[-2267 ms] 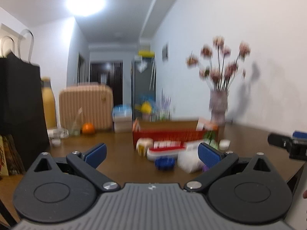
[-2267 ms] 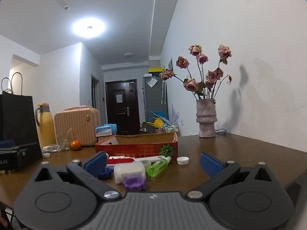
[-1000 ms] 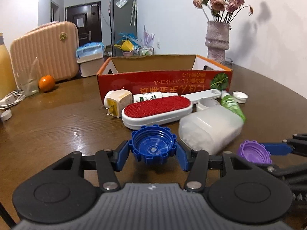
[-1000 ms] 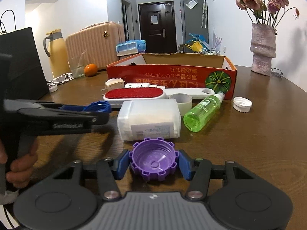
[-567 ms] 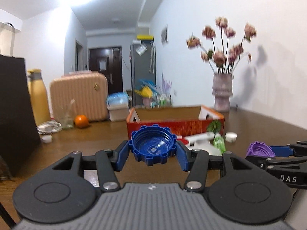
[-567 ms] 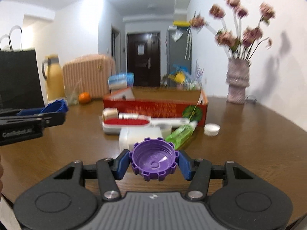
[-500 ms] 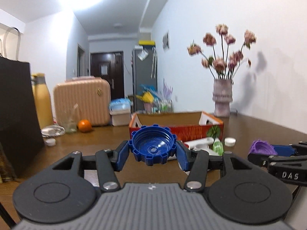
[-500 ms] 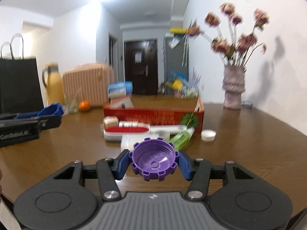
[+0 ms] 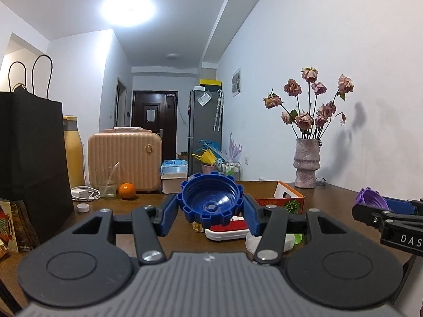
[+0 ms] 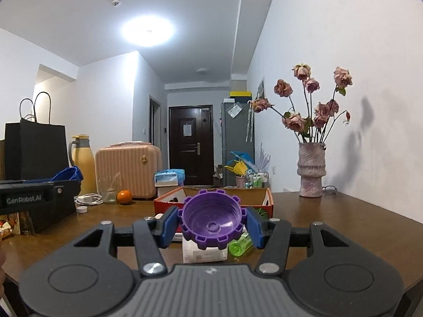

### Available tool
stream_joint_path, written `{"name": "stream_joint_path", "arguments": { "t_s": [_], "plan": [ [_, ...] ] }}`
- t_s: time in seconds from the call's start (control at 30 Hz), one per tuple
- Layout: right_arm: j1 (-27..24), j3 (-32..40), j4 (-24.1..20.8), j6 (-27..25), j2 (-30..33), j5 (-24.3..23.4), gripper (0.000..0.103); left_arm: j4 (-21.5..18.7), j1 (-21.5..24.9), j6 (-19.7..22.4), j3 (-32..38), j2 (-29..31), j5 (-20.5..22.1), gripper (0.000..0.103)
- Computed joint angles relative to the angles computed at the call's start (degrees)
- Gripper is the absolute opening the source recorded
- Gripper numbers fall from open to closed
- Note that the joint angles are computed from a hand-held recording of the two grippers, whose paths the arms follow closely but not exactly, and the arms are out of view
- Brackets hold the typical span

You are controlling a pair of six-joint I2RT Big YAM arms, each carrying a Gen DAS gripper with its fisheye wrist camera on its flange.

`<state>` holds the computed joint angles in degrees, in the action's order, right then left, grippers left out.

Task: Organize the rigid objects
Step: 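Carry both caps over the cardboard box and open both tools to drop them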

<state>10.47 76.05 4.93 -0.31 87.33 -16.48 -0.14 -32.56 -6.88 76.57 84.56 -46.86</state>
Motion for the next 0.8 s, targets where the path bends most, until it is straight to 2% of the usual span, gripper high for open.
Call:
{"name": "stream_joint_path", "arguments": {
  "t_s": [0.2,0.47,0.57,0.67,0.8],
  "plan": [
    [0.12,4.09,-2.10,-0.36,2.91,-0.11,0.054,-2.60,2.66,-1.28,2.89,1.90,2.22,0.053],
    [0.00,19.93,-9.71,0.86,13.05,-1.68,0.054,-6.18,7.91,0.16,12.12,8.14,6.23,0.053],
    [-0.32,28.25,-14.69,1.69,18.24,-3.49,0.054,-9.36,10.28,-0.09,17.91,11.71,9.79,0.053],
    [-0.66,38.67,-21.44,2.45,24.55,-6.34,0.054,-14.43,12.50,-1.50,24.65,15.80,13.18,0.053],
    [-0.81,57.65,-32.92,1.89,35.25,-7.70,0.054,-20.72,15.34,-0.81,36.05,22.80,16.82,0.053]
  ]
}}
